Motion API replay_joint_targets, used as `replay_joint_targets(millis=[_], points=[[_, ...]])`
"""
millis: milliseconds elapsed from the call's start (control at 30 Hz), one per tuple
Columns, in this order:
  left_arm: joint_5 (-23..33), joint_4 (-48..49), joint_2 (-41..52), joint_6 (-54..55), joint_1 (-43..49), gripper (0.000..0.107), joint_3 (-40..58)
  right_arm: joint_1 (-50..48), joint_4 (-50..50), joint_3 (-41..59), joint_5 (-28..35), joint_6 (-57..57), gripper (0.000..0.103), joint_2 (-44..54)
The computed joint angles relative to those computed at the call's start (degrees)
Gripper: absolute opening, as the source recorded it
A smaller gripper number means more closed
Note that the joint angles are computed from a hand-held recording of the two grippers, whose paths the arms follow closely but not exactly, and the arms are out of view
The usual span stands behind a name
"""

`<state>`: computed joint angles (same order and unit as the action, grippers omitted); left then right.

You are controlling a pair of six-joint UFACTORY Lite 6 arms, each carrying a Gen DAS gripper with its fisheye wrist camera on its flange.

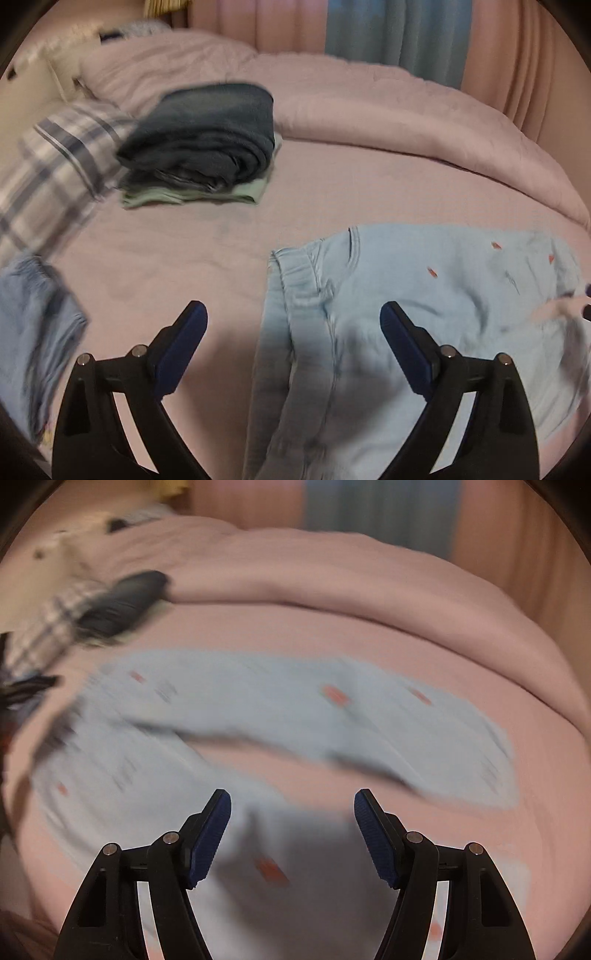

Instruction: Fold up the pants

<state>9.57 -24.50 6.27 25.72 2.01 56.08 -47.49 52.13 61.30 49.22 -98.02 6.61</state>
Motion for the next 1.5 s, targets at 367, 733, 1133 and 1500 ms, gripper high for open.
replay_joint_targets(millis=[367,733,1133,1500], points=[[20.8,-20.8,30.2,17.5,8.1,0.085,31.5,28.0,-15.5,31.7,-8.2,20.9,0.07,27.6],[31.3,-19.3,37.3,21.9,8.1,0.038,41.4,29.0,-27.3,43.6,1.4,25.8,0.033,38.9],[33.5,-18.0,40.2,18.4,7.4,0.049,46.9,35.4,-33.3,19.5,-19.7,29.6,0.006,24.6],[36.6,-18.5,44.7,20.3,5.5,0.033,51.7,34.5,-31.8,15.6,-21.1,29.0,0.011,23.4]])
